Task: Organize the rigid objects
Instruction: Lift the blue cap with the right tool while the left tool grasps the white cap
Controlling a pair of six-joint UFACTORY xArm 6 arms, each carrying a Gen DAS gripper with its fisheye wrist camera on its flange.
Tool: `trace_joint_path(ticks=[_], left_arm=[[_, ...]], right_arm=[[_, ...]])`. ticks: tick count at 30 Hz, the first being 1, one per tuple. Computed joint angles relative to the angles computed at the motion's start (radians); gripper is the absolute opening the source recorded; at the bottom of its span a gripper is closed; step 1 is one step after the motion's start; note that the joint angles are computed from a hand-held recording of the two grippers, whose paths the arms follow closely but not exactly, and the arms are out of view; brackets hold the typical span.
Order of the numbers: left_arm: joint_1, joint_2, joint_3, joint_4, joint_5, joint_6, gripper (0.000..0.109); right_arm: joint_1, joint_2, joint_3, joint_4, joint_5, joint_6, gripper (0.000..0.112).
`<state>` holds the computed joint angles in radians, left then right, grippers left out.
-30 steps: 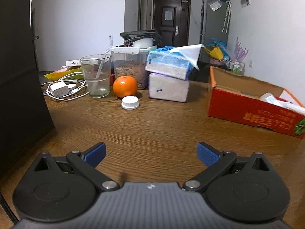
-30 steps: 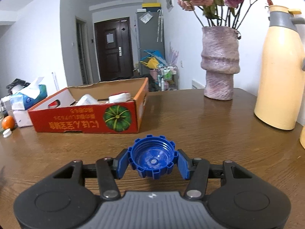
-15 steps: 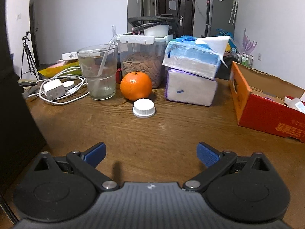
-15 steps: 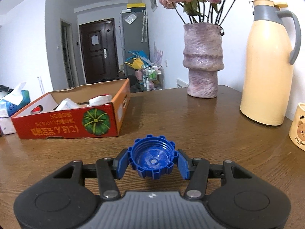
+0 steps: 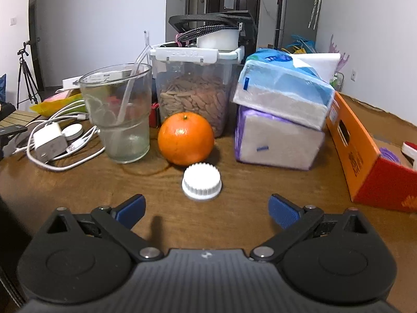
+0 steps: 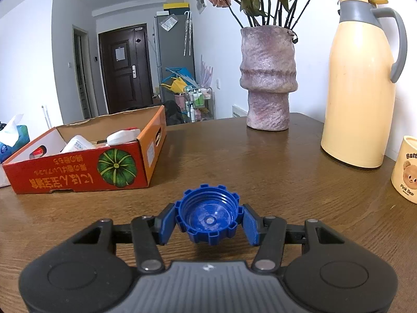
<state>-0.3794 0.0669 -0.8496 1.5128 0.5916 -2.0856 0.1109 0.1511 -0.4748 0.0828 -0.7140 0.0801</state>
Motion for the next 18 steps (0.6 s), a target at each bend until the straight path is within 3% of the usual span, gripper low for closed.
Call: trace_joint_path(ticks=[2, 6, 11, 13, 18], left_arm=[[0.019, 0.022, -0.025, 0.005, -0.013, 0.007, 0.098], [0.054, 0.067, -0.075, 0.006, -0.050, 0.029, 0.078], [0.073, 0.097, -0.107, -0.008, -0.065, 0.061, 0.073], [0.084, 0.107, -0.116, -0.010, -0.088, 0.073, 0.054], [0.081, 0.107, -0.113, -0.015, -0.080, 0.078, 0.039]], right_arm=[[-0.001, 0.005, -0.007, 0.000, 0.001, 0.002, 0.053], [-0.002, 0.014, -0.017, -0.001, 0.005, 0.007, 0.053], [-0.011, 0.024, -0.035, -0.019, 0.021, 0.021, 0.053], [-0.011, 0.027, -0.038, -0.021, 0.022, 0.021, 0.053], [-0.011, 0.030, -0.041, -0.023, 0.020, 0.021, 0.053]])
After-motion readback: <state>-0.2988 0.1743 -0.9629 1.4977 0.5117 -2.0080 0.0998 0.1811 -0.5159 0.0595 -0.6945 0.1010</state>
